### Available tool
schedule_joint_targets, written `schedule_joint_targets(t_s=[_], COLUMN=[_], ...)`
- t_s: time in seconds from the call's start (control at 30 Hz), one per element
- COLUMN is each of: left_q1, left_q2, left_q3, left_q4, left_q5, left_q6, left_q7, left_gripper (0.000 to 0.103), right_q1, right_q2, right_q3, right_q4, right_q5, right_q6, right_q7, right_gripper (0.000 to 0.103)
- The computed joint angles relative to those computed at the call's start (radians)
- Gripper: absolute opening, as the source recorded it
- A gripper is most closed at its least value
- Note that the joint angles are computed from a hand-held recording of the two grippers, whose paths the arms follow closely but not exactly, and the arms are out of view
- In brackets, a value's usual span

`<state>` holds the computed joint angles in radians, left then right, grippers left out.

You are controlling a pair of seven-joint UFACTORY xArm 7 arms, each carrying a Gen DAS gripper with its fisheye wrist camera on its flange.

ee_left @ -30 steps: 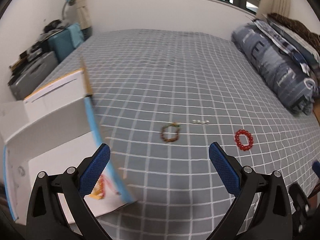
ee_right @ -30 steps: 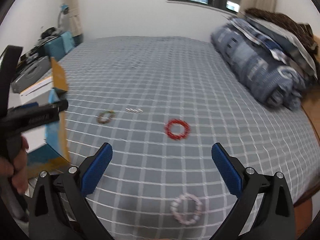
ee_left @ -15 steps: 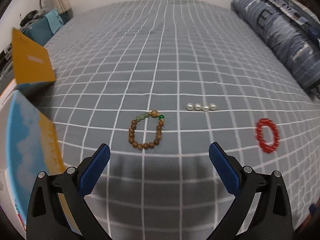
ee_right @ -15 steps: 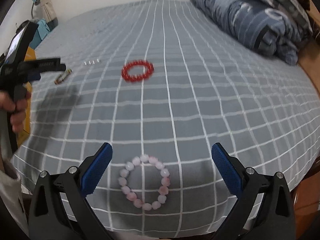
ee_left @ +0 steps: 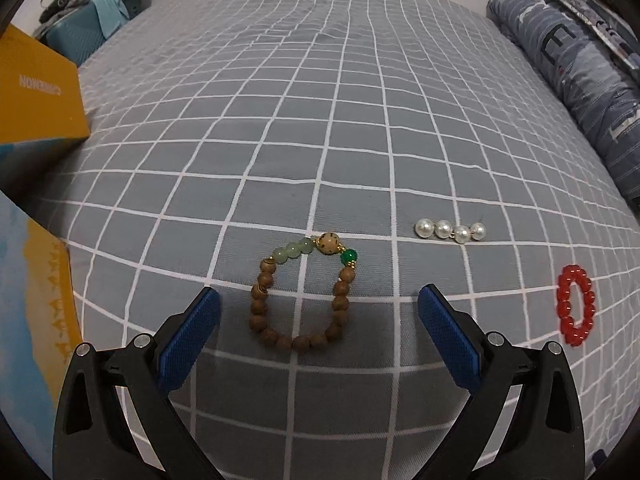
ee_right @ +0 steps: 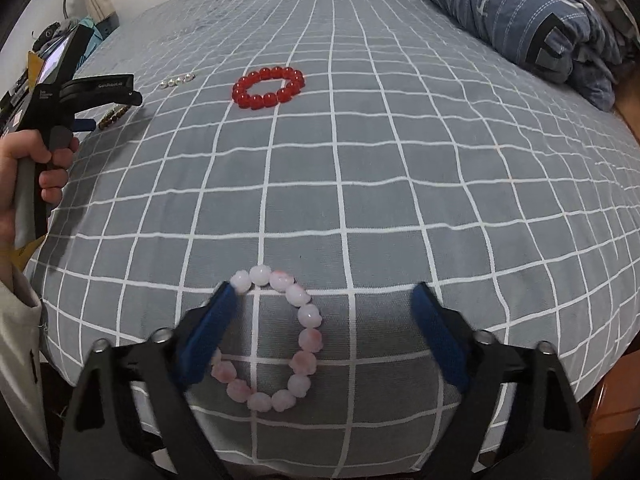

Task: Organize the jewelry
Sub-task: 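Move the left gripper to the wooden bead bracelet while the right approaches the pink-white bracelet, then grasp the wooden bead bracelet with the left gripper while the right grasps the pink-white bracelet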

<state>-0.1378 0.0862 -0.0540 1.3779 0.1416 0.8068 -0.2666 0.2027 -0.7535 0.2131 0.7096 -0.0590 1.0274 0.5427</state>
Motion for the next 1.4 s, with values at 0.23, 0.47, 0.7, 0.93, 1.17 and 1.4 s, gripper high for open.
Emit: schedule_joint_targets(t_s=[0.23, 0.47, 0.7, 0.93, 1.17, 1.4], left_q1=[-0.008, -0.018, -0.014, -0.006, -0.003, 0.002], left_q2=[0.022, 0.025, -0.015, -0.052, -0.092, -0.123], left_q3=[0.002, -0.001, -0.007, -0.009, -0.013, -0.016], left_q4=[0.003, 0.018, -0.010, -0.037, -0.069, -0.091], left_q5=[0.028, 0.056, 0.008, -0.016, -0.012, -0.015], left_q6=[-0.012, 0.018, 0.023, 0.013, 0.001, 0.005], left_q7=[-0.056, -0.058, -0.025, -0.001, -0.009, 0.003], left_gripper=[0.096, 0.073, 0.008, 0.007, 0.007, 0.007], right_q1=[0.014, 0.018, 0.011, 0.020, 0.022, 0.022], right_q2=[0.017, 0.021, 0.026, -0.009, -0.026, -0.042], right_q3=[0.000, 0.006, 0.019, 0.015, 0.028, 0.046], right_q4=[0.016, 0.016, 0.024, 0.020, 0.027, 0.038], right_q5=[0.007, 0.003, -0.028, -0.018, -0.015, -0.021], right_q6=[0.031, 0.036, 0.044, 0.013, -0.002, -0.001], right_q7=[-0.023, -0.026, -0.019, -0.020, -0.012, 0.007], right_gripper=[0.061, 0.032, 0.011, 0.011, 0.011, 0.011])
